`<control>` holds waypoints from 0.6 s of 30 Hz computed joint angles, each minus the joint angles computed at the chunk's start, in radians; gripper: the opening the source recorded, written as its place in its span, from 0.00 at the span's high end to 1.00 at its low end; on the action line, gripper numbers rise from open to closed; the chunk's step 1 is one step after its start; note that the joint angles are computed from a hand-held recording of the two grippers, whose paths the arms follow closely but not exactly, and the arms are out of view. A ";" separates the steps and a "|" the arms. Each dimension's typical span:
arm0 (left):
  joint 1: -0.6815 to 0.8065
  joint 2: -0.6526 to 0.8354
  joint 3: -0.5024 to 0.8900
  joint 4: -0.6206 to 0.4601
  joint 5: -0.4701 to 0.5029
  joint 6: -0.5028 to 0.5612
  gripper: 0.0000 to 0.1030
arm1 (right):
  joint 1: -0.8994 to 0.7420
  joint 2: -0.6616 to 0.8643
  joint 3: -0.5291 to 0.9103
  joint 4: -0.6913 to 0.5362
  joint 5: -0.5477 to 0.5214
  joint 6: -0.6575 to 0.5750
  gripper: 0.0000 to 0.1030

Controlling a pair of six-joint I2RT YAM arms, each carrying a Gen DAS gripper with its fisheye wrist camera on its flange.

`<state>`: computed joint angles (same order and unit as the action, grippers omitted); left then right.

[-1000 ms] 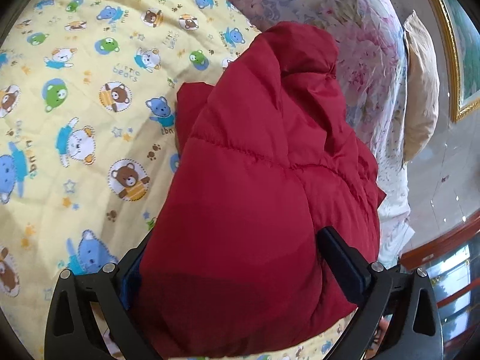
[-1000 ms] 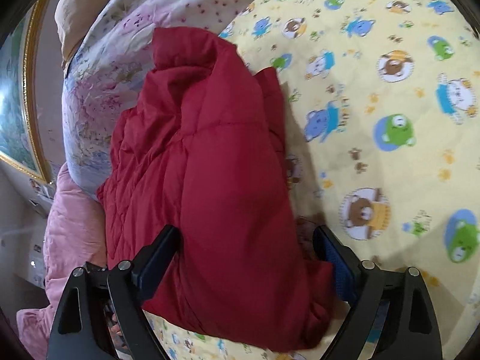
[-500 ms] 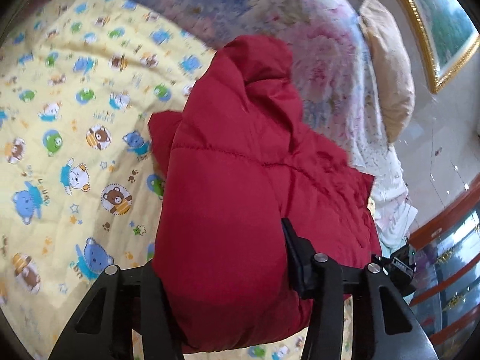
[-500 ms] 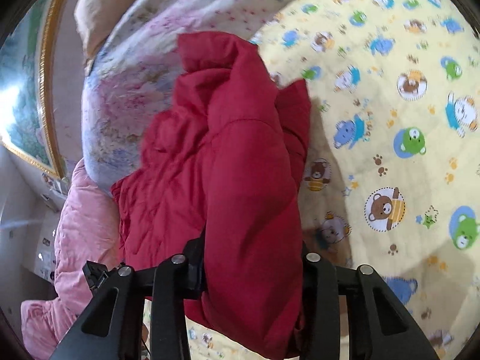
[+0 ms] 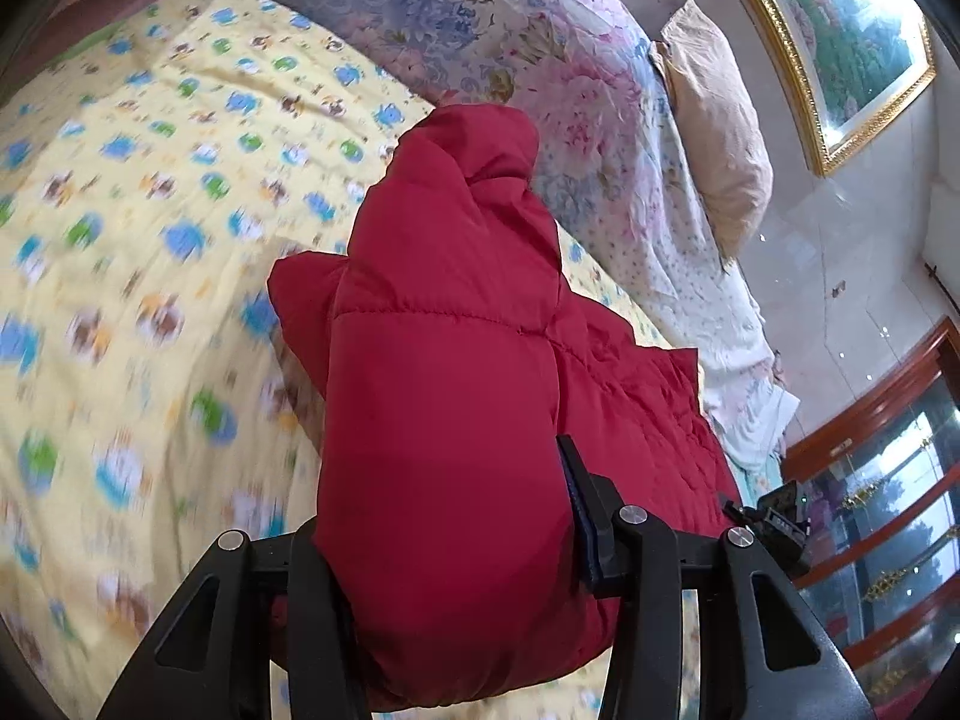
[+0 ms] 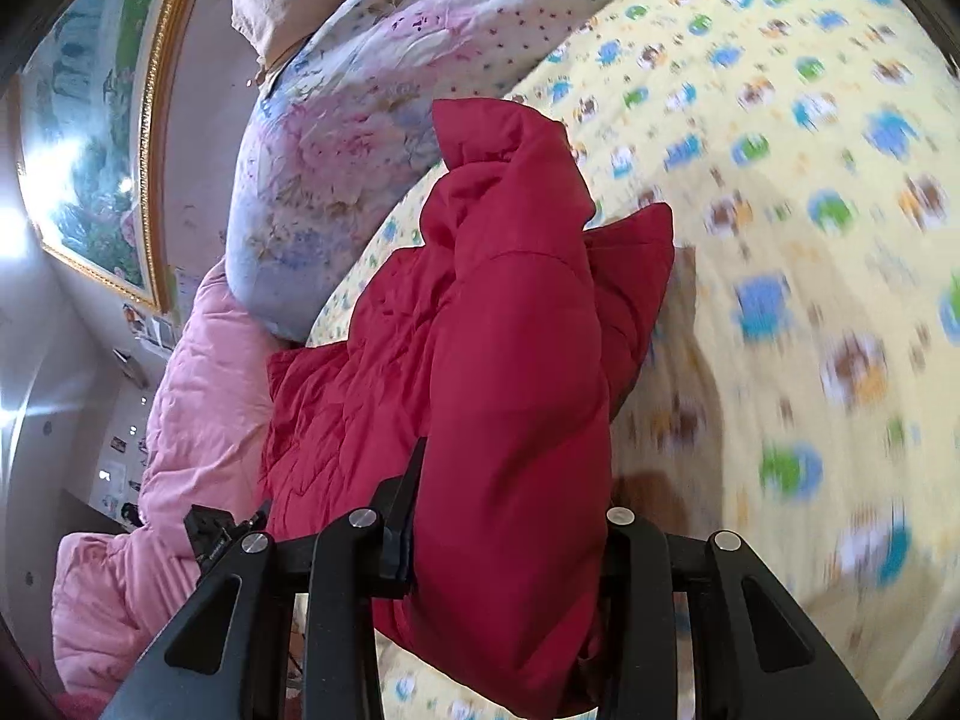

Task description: Fold large clothes

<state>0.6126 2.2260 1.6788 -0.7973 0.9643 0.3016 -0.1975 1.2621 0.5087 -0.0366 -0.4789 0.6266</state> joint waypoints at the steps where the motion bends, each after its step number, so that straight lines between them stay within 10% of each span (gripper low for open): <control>1: 0.018 -0.019 -0.023 -0.018 0.005 0.026 0.58 | 0.009 -0.042 -0.031 -0.004 0.003 0.017 0.65; 8: 0.099 -0.072 -0.114 -0.101 -0.011 0.161 0.57 | 0.025 -0.153 -0.123 -0.019 0.023 0.074 0.65; 18: 0.104 -0.138 -0.258 0.049 -0.117 0.099 0.48 | 0.033 -0.098 -0.162 0.037 0.080 0.065 0.59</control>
